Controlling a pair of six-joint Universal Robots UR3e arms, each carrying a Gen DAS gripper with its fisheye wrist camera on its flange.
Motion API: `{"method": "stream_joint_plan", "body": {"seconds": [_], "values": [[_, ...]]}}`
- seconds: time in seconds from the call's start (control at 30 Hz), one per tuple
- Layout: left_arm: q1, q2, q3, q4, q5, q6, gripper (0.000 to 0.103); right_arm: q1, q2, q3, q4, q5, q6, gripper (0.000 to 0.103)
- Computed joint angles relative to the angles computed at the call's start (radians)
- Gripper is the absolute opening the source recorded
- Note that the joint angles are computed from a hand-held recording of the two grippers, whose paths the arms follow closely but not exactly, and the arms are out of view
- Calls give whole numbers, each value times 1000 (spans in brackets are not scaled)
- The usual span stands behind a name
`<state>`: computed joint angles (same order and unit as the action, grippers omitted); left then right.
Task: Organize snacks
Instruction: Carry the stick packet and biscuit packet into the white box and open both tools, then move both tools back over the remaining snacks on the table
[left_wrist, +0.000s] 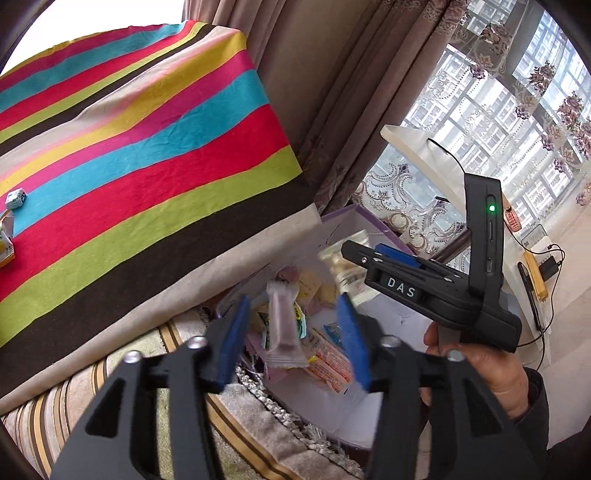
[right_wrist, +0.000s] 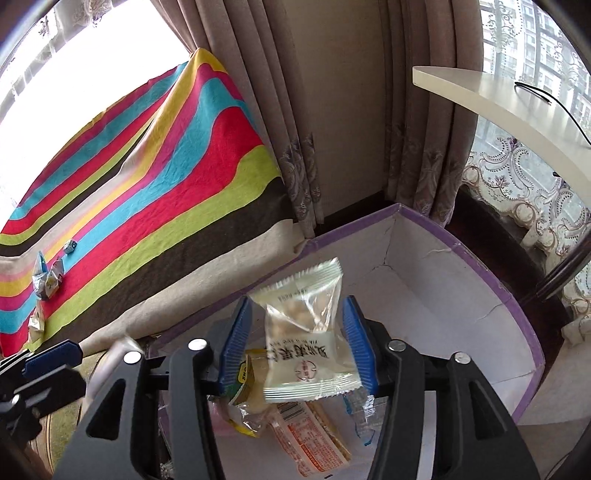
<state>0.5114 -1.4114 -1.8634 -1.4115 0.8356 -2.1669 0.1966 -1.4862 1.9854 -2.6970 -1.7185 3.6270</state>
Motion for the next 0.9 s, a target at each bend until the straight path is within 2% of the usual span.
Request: {"method": "stream_joint_plan", "body": {"seconds": [0.07,0.23,0.63,0.9], "values": [[4,-1,1,-3,-2,0,57,-3,-5,5,-4,-3,-1,68],[15,2,-3,-1,-5,-20,57,16,8,-7,-7,-8,13,73],[108,1,6,8,-34,-44,57,86,78,-124,53,-26,27,79],[214,-54,40,76,-54,-97,57,152,166,-265,97,-24,44,83]]}}
